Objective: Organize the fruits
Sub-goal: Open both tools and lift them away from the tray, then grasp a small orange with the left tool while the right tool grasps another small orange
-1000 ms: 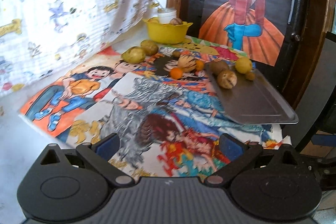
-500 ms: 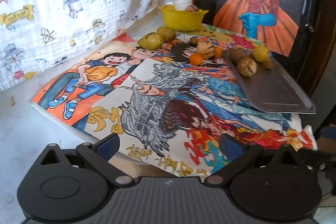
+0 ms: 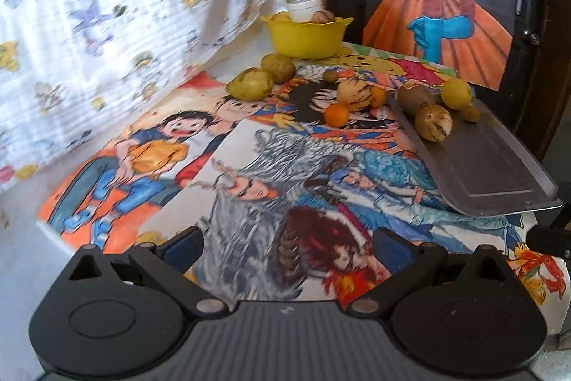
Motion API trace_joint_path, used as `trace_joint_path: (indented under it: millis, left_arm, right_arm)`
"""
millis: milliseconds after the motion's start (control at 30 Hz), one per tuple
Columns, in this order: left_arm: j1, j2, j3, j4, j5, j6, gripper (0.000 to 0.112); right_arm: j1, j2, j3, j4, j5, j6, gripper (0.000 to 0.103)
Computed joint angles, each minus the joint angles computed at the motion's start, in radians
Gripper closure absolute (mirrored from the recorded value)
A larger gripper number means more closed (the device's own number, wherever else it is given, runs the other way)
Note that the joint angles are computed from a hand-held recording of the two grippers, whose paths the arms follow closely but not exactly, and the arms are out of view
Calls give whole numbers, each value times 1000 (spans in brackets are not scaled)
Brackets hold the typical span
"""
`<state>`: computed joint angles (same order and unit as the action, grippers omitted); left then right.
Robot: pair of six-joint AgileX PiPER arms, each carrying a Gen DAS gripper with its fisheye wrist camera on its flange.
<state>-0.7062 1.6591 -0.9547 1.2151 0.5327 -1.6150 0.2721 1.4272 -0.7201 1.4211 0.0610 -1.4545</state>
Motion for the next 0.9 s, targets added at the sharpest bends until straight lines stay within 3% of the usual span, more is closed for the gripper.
trace_joint_path:
  millis: [200,400,567,733,900]
  left_arm:
    - [47,66,-90,-38,-60,122,10]
    - [125,143,-194,-66,-134,278,10]
    - [184,220,-300,-32,-201,377,10]
    - [226,304,-422,-96,-257,530,10]
    - [257,401,-553,-298,-296,813,10]
  right_arm:
    - [-82,85,-134,-247,99,50,1]
    - [-159,222,-381,-521,282,126,1]
    - [-197,397,-717,-684,509,141,1]
    - [-186,654,-1160,-881,728,244,1]
    - [-172,951,-1658,-978,962,344,1]
